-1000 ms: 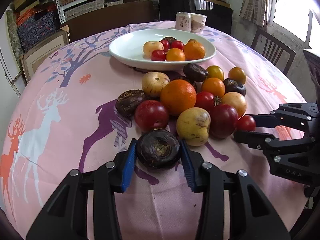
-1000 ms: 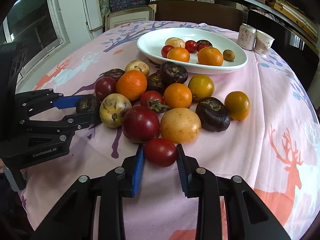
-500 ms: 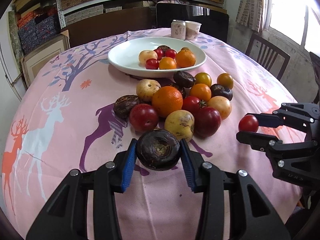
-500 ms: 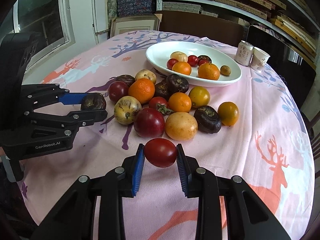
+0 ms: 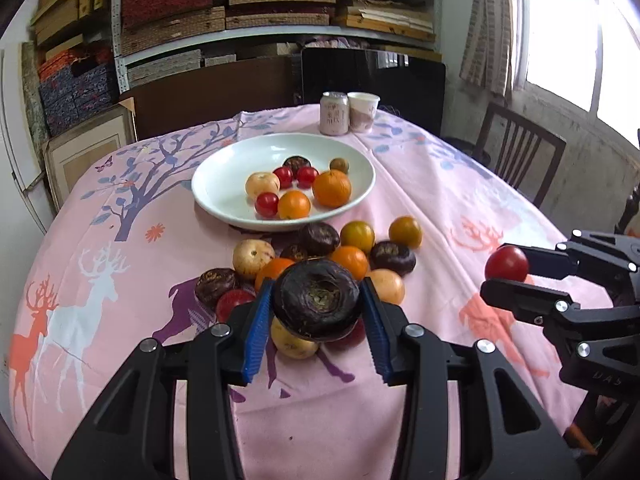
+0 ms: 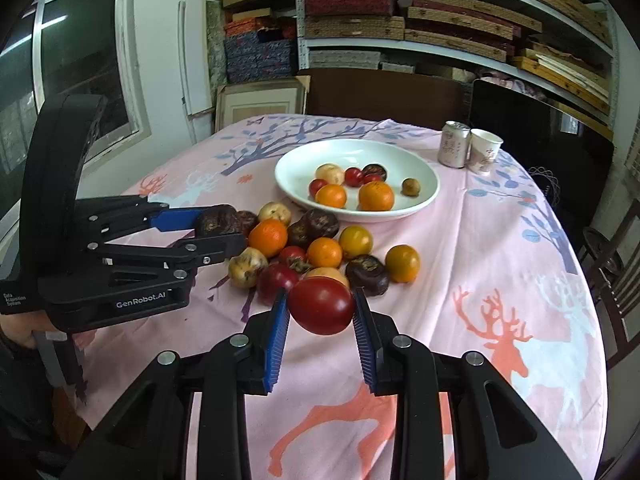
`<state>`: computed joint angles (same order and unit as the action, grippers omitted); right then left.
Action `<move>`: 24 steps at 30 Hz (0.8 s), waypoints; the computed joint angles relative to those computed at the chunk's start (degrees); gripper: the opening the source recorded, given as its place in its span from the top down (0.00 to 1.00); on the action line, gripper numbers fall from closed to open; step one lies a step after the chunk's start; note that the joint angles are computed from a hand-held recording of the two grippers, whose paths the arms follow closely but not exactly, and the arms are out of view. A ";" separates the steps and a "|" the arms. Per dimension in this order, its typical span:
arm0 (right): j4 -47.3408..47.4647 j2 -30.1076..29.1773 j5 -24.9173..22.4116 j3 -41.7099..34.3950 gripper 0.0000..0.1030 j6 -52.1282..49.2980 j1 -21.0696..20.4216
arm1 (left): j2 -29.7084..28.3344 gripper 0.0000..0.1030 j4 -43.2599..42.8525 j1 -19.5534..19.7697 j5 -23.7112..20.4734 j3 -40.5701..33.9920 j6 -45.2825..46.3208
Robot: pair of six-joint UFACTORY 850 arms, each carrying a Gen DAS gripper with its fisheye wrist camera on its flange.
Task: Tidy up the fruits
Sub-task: 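Carry the dark purple fruit and red tomato over the white plate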
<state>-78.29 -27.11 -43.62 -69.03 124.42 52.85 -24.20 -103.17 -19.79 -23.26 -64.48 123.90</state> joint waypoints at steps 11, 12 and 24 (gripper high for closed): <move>-4.21 2.33 0.29 1.01 0.69 2.74 -5.91 | -3.23 0.59 0.39 -0.67 0.25 -7.07 -10.57; -4.18 2.22 0.80 0.87 0.69 2.18 -6.71 | -3.92 0.59 0.28 -0.75 0.85 -8.20 -10.94; -5.10 -3.75 9.49 -6.14 0.69 -3.07 -16.83 | -17.00 0.59 20.93 -1.25 7.69 -27.62 -34.87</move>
<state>-83.40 -30.85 -34.13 -75.17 121.35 36.02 -41.21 -82.24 -21.04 -15.56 -92.10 89.03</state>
